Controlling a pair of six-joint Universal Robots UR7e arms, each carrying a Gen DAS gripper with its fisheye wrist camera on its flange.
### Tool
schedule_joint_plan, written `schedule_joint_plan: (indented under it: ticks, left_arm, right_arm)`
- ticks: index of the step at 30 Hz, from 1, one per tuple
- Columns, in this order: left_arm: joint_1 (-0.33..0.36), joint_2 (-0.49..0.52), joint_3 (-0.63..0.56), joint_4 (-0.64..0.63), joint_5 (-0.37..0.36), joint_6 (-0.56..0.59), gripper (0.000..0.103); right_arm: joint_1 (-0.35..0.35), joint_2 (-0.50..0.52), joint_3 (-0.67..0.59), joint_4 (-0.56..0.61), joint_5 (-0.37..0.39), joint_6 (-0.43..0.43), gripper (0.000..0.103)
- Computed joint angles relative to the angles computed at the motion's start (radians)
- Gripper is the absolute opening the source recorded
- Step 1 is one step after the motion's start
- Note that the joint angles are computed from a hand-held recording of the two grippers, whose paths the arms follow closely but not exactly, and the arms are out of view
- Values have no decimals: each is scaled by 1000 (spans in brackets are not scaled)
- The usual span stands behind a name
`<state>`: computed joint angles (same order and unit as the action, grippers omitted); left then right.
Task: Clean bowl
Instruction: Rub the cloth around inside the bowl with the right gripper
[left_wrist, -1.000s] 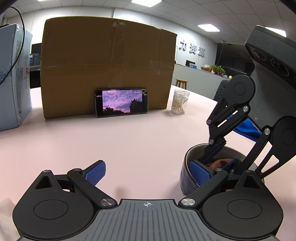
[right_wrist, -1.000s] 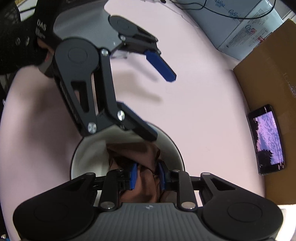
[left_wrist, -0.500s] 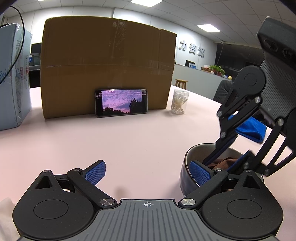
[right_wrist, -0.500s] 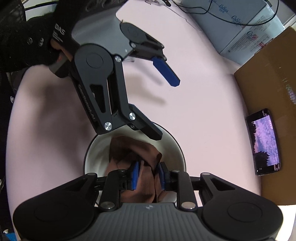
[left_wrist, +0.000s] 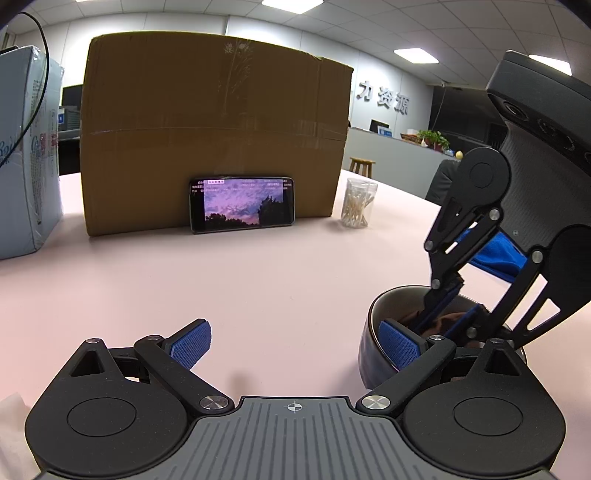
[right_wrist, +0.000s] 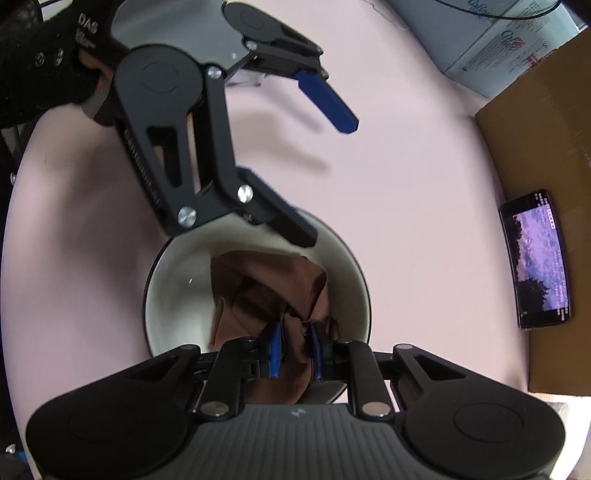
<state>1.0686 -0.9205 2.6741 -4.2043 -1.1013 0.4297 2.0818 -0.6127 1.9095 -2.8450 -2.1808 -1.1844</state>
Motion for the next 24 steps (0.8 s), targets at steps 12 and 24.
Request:
schedule_joint_plan:
  ticks: [12,24]
  left_arm:
    - [4,-4,-2,8,-5,-1,99]
    - [1,0,0,2,-1,-1,99]
  right_arm:
    - [17,13,-5,16,32,-17,18]
    - [28,39,-21,-50,4,-59,18]
